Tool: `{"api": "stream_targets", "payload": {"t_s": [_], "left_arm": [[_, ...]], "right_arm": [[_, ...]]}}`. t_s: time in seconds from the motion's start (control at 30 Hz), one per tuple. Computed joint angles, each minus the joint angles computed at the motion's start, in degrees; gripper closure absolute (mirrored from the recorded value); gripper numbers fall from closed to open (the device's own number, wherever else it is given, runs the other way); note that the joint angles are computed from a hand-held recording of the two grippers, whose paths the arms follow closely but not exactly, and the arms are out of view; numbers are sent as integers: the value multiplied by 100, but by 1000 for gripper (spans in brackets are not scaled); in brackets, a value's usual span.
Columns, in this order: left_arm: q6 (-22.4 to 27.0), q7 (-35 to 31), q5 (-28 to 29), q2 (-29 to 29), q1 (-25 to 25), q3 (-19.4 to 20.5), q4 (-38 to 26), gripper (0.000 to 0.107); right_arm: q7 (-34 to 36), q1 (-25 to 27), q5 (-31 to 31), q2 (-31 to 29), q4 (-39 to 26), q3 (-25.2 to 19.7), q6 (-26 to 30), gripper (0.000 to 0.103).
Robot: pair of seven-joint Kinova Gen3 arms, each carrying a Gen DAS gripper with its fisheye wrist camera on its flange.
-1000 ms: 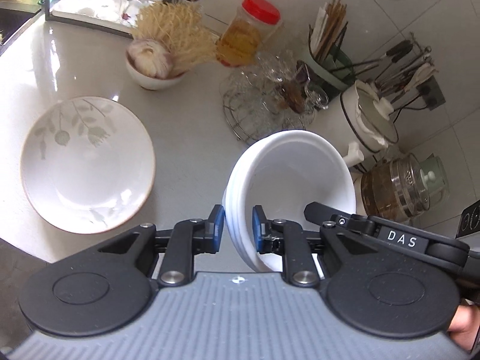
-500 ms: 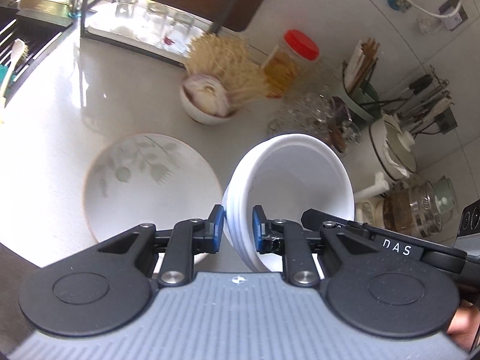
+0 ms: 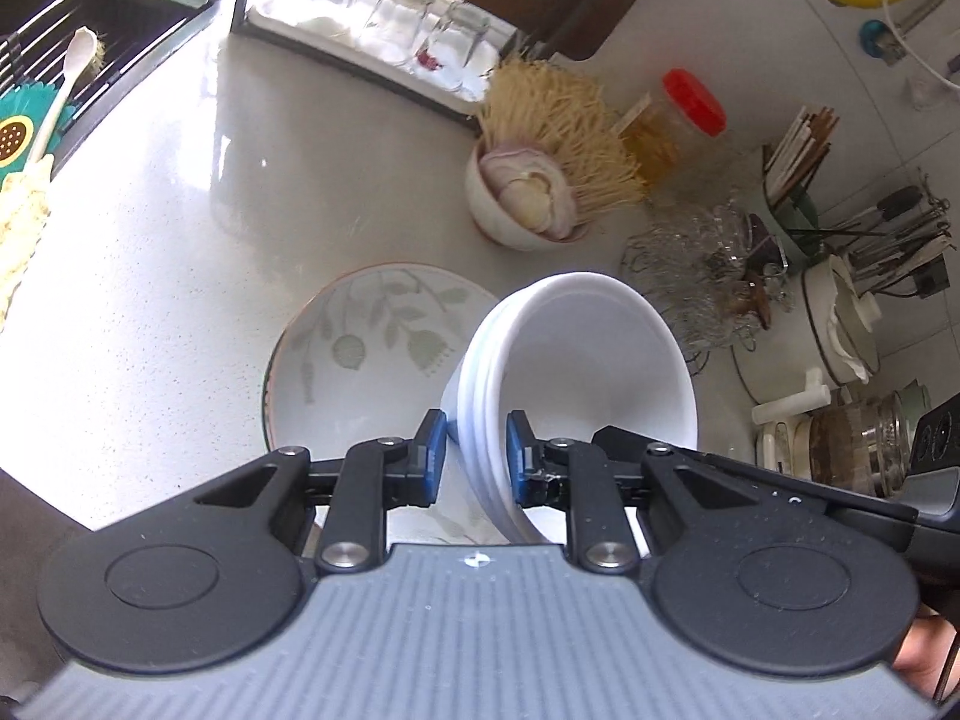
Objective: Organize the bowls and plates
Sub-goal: 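Carry the ceramic bowl with both grippers over the stacked leaf-pattern bowls, then lower the ceramic bowl onto the stacked bowls and open both grippers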
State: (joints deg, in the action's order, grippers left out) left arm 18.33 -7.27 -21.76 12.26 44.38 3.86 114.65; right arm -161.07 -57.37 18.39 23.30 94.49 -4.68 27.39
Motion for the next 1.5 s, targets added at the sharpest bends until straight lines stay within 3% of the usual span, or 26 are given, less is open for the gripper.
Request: {"api": "stream_targets", "payload": {"t_s": [0.23, 0.33, 0.43, 0.57, 0.7, 0.9, 1.07, 1.13, 1.2, 1.4, 1.5], "left_arm": [[-398, -791, 592, 230, -481, 159, 268, 84], [-539, -1030, 804, 315, -470, 34, 348, 84], [-701, -1504, 1182, 393, -763, 215, 425, 84], [-627, -2111, 1501, 555, -994, 379, 350, 84], [-573, -2400, 1606, 660, -794, 142, 286, 84], [-718, -3000, 2079, 732, -1148, 414, 348, 84], [-798, -3591, 2442, 760, -1524, 741, 377, 84], [-784, -3850, 2587, 750, -1700, 895, 382, 78], [-783, -4079, 2680, 731, -1777, 955, 376, 71], [-581, -4401, 2681, 640, -1573, 711, 252, 71], [-524, -4213, 2518, 483, -1194, 340, 253, 71]], "right_arm": [[124, 23, -196, 438, -392, -65, 210, 82], [243, 37, -337, 602, -582, -93, 351, 82], [263, -26, -381, 742, -758, -31, 522, 82], [266, -84, -423, 918, -983, 10, 740, 82], [231, -119, -485, 1045, -1138, 14, 890, 82], [84, -186, -490, 1076, -1164, 75, 960, 81], [-294, -312, -384, 1050, -1180, 203, 1027, 80], [-480, -366, -332, 1045, -1200, 246, 1085, 78], [-785, -497, -198, 997, -1150, 355, 1084, 58], [-1711, -882, 430, 819, -906, 589, 1031, 55], [-2077, -1004, 771, 725, -793, 616, 1052, 55]]}}
